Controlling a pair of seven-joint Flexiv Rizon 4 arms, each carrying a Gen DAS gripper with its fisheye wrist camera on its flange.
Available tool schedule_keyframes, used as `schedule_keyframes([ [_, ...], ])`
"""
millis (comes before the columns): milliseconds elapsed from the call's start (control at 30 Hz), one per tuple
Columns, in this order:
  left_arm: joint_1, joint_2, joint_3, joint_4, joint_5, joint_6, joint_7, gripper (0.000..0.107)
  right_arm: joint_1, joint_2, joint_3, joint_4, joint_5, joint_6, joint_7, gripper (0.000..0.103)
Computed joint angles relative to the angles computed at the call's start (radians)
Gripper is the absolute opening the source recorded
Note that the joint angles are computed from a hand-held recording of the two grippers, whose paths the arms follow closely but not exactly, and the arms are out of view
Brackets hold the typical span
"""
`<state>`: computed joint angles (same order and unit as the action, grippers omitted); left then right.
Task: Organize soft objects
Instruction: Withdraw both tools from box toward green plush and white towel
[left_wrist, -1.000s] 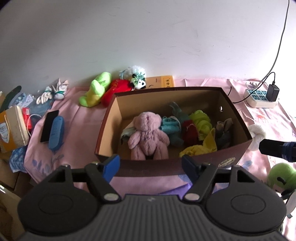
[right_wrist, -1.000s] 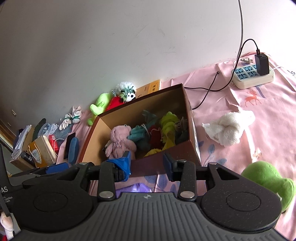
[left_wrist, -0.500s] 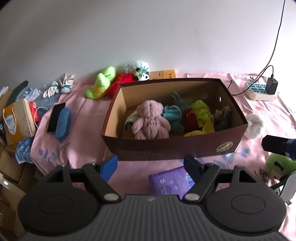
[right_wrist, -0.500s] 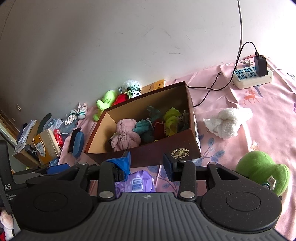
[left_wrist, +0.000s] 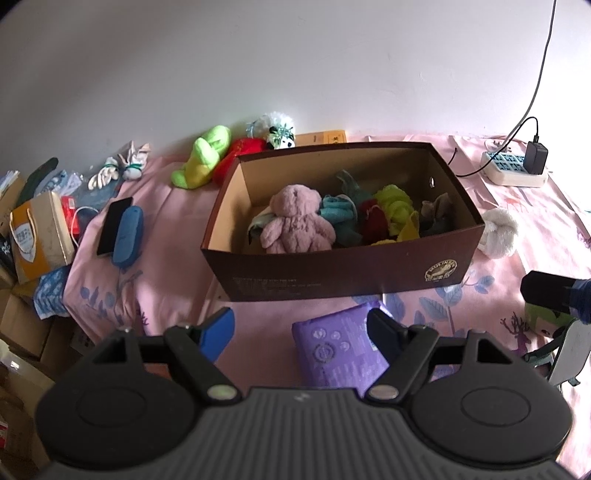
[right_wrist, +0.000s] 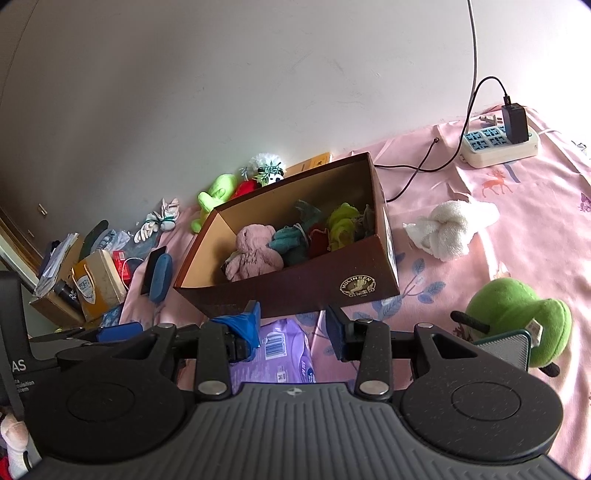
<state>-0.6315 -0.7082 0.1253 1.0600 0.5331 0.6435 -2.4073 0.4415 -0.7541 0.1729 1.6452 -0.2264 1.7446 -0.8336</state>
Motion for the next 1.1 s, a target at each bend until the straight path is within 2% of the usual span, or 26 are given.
schedule_keyframes([
  [233,0.001,0.003,-0.006,0.014,-0.011,-0.008,-0.012,0.08,0.015,0.014,-0.015,0.04,0.011,0.033,-0.005,0.022],
  [667,0.025,0.001,-0.027,0.043,-0.052,0.024,0.031,0.08,0.115,0.025,-0.124,0.089,0.065,0.118,-0.015,0.022],
  [967,0.062,0.001,-0.045,0.09,-0.103,0.117,0.122,0.08,0.143,0.023,-0.145,0.121,0.097,0.204,-0.079,0.022],
  [1100,0.091,0.002,-0.067,0.123,-0.146,0.2,0.194,0.08,0.206,0.034,-0.213,0.151,0.166,0.245,-0.129,0.022],
])
